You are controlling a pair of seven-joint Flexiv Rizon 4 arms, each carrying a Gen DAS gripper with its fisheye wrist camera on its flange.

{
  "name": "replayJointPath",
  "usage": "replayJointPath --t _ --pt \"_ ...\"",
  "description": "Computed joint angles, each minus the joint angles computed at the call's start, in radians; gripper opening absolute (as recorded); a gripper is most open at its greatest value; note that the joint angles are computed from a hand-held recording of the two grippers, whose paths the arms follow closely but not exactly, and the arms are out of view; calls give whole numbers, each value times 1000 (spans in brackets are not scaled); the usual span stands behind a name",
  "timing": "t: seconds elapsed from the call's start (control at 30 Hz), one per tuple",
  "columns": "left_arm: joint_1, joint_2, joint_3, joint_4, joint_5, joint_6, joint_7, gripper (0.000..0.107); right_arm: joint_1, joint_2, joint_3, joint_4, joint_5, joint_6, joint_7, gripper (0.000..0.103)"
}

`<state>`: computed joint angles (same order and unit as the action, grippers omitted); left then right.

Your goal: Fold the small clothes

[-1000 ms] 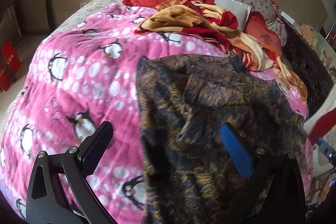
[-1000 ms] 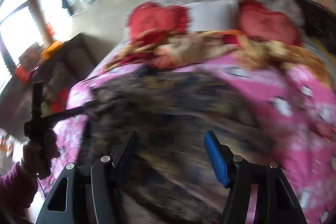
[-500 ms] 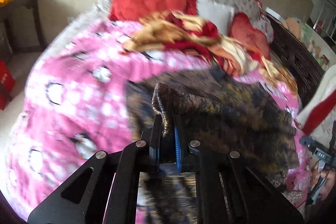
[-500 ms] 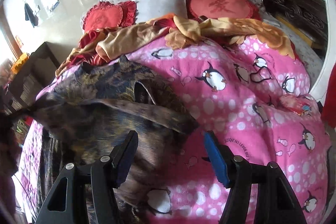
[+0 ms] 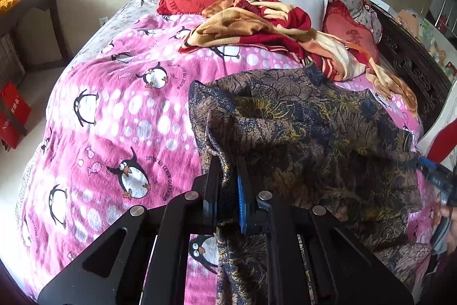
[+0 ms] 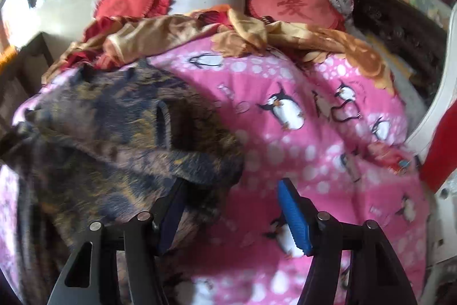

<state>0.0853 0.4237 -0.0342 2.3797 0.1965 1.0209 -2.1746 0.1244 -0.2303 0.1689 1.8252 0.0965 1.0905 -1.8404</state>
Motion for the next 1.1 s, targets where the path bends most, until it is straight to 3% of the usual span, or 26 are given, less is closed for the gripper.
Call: replayJointPath --t 0.07,0.2,0.27,0.33,0.47,0.53,0.6,0.63,0.67,0.73,0.83,0.93,1.03,1.07,1.1 --pt "2 -13 -4 -5 -2 -1 -4 9 -11 -37 12 -61 54 -4 -15 40" --pt "3 -31 -12 -17 7 -21 -21 9 -35 -120 30 -224 158 -52 73 41" --pt "-2 -32 -6 -16 7 -23 -22 9 -98 -157 64 -348 298 -167 111 42" --pt "-10 -28 5 -8 0 -13 -13 9 -130 -155 73 -389 364 -236 112 42" --pt "-12 -31 10 -2 -9 -4 -5 9 -180 -93 89 -347 456 -351 -55 64" --pt "-11 -36 6 -4 -9 -11 -6 9 -177 -82 81 -318 486 -393 -107 64" --pt "-11 -37 2 -6 -8 -23 -12 9 -138 -89 59 -288 460 -387 -111 61" --pt "-15 -34 3 -6 -10 -27 -10 9 -115 -97 48 -278 435 -376 -97 53" --pt "-19 -28 4 -6 -11 -29 -7 9 -100 -106 42 -276 431 -351 -86 29" --pt "-24 -13 7 -4 -12 -26 1 9 -95 -100 46 -276 472 -270 -83 9" --pt "-37 -24 8 -4 -40 -3 16 9 -60 -79 43 -263 434 -127 -100 8" --pt "-17 -72 -37 -34 11 -20 -9 9 -15 -105 19 -265 319 -60 -68 8" --pt "-17 -126 -28 -40 24 -1 -40 9 5 -163 -8 -292 199 -119 32 9" --pt "-20 -132 -19 -39 23 0 -42 9 -10 -170 0 -305 202 -155 56 18" --pt "-34 -132 3 -28 -1 14 -28 10 -24 -169 3 -307 205 -170 76 36"
